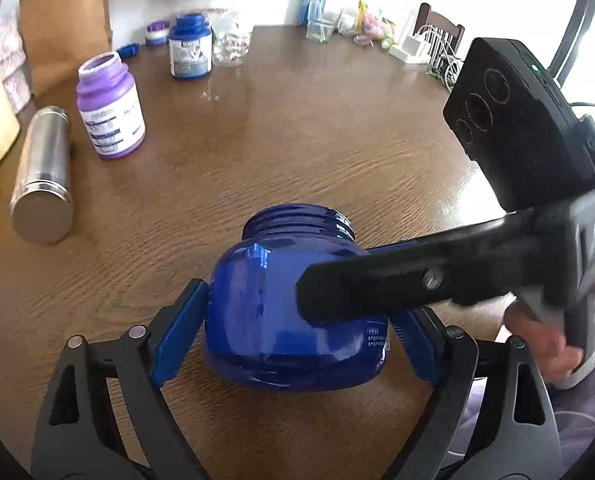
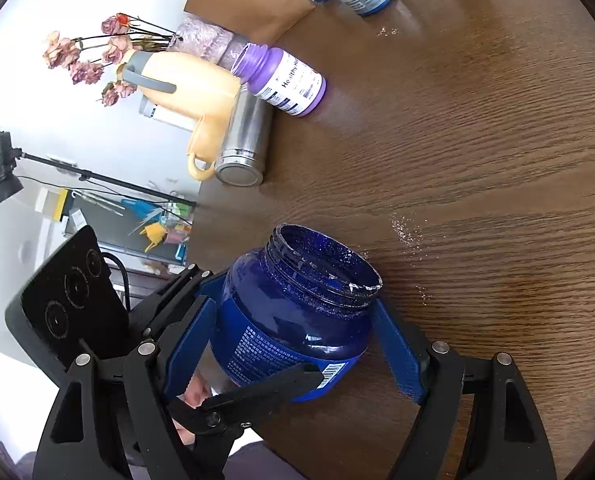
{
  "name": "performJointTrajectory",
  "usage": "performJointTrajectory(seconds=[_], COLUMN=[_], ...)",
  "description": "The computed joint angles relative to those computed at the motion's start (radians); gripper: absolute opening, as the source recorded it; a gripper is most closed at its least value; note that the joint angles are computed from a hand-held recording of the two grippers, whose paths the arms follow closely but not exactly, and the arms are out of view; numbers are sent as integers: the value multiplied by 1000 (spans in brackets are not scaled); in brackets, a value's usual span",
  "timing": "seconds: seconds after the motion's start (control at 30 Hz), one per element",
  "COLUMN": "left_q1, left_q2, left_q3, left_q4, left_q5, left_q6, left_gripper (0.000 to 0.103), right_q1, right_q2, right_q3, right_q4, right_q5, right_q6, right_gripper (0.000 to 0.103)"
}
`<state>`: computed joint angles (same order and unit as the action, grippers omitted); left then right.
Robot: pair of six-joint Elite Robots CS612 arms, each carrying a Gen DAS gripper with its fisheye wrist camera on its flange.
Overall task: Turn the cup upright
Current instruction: 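Rotate the left gripper to turn the blue jar opening upward while the right tool steadies it, then set the blue jar upright on the table and open the left gripper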
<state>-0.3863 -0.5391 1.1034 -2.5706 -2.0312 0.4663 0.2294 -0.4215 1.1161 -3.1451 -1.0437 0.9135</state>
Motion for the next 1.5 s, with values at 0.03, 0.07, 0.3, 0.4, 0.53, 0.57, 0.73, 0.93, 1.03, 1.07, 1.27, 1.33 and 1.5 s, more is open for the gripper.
performJointTrajectory(seconds=[0.03, 0.07, 0.3, 0.4, 0.53, 0.57, 0.73, 0.93, 1.03, 1.07, 1.27, 1.33, 1.5], left_q1=[-1, 2, 16, 20, 30, 32, 47, 51, 53, 55, 53, 48, 34], left_q2=[-5, -9, -19, -15, -12, -12, -5, -1, 2, 4, 27, 35, 52], left_q3=[17, 30, 111, 105, 102, 104, 95, 82, 72, 63, -6, -26, -67], left_q4=[-34, -61, -301, -305, -303, -308, -317, -276, -263, -248, -121, -98, -69], left_q5=[9, 7, -49, -53, -89, -96, -157, -180, -187, -191, -196, -175, -100], left_q6=[-4, -12, -42, -56, -79, -86, -130, -121, -116, -115, -89, -67, -11], left_gripper=[86, 86, 86, 86, 86, 86, 86, 86, 87, 87, 90, 95, 95], right_q1=[-3, -5, -7, -6, -10, -10, -8, -2, 3, 5, 17, 16, 23], right_q2=[2, 1, 31, 40, 67, 72, 83, 69, 60, 54, 19, 10, -31], right_q3=[7, 11, -20, -41, -75, -84, -102, -96, -90, -86, -71, -67, -48], right_q4=[-30, -40, -92, -73, -83, -85, -107, -52, -45, -37, 58, 85, 171], right_q5=[12, 13, 83, 96, 153, 164, 178, 160, 132, 115, -2, -33, -233], right_q6=[21, 29, 64, 60, 104, 112, 121, 70, 48, 33, -85, -105, -201], right_gripper=[83, 83, 87, 88, 90, 91, 92, 92, 92, 92, 92, 92, 91])
